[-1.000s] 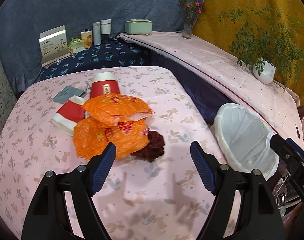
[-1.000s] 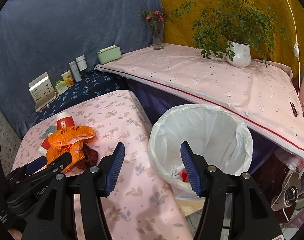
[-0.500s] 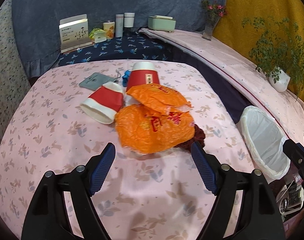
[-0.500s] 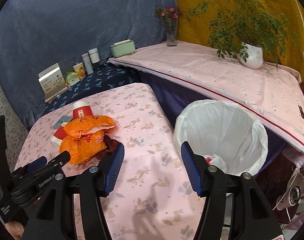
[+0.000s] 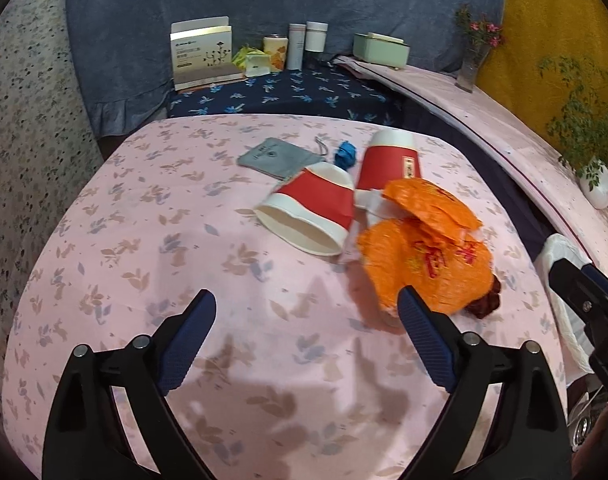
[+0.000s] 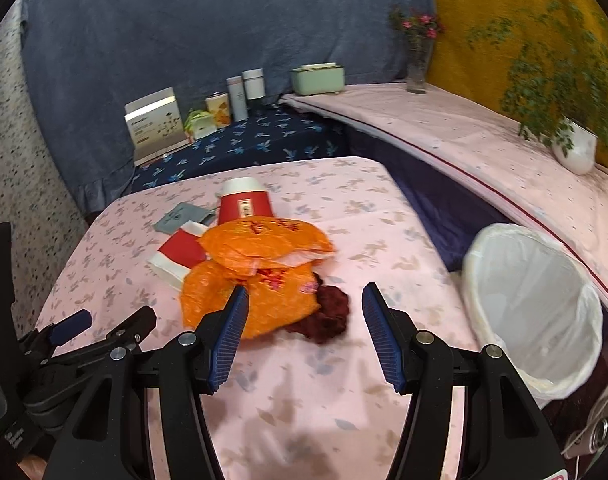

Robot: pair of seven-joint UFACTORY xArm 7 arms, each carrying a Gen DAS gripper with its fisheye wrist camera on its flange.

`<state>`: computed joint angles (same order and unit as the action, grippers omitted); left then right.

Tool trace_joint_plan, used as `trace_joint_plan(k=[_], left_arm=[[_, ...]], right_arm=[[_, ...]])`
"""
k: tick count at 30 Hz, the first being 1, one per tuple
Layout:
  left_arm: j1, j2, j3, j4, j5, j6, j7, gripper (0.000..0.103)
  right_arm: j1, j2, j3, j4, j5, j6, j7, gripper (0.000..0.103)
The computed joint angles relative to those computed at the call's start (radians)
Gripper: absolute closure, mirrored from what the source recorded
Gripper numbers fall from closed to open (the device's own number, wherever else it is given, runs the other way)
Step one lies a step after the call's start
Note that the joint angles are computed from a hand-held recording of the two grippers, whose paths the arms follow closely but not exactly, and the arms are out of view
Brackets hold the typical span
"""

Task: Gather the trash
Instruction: 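Move both tools back to the orange bags and paper cups, then grasp an orange bag with right tool while left tool grasps another orange bag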

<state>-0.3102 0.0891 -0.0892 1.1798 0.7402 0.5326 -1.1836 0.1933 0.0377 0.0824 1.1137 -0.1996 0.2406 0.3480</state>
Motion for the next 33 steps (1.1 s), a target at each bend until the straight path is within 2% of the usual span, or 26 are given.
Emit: trace_joint_plan(k=[6,8,16,22,24,25,26,33], left_arm=[[0.029,0.003,0.017,-0.015,-0.021,-0.027,0.034,0.015],[0.039,0.007,0.022,-0.016,-0.039,-0.038,0.051,0.015],[0.063,0.029,0.041,-0.013,-0.085,-0.068,0.082,0.015],[0.057,0.052,0.049,0.003,-0.112,-0.082,0.109,0.015],[0.052,0.059,0.051,0.011,-0.118,-0.086,0.118,0.015],[0.049,0.062,0.052,0.014,-0.12,-0.088,0.12,0.015],[0.046,0.064,0.052,0.017,-0.124,-0.091,0.124,0.015],[0.023,0.083,0.043,0.042,-0.17,-0.116,0.173,0.016]], right_arm=[[0.046,0.119,-0.002,0.136,-0.039,0.034,0.014,0.037],[0.051,0.159,0.004,0.182,-0.008,0.046,-0.011,0.033],[0.093,0.301,-0.022,0.347,0.016,0.116,-0.035,0.032],[0.112,0.361,-0.044,0.4,0.008,0.148,-0.032,0.032],[0.107,0.368,-0.042,0.403,0.018,0.155,-0.038,0.043],[0.101,0.371,-0.038,0.405,0.028,0.161,-0.045,0.057],[0.094,0.373,-0.033,0.406,0.04,0.167,-0.055,0.065],[0.064,0.313,-0.031,0.322,0.082,0.11,-0.073,0.073]])
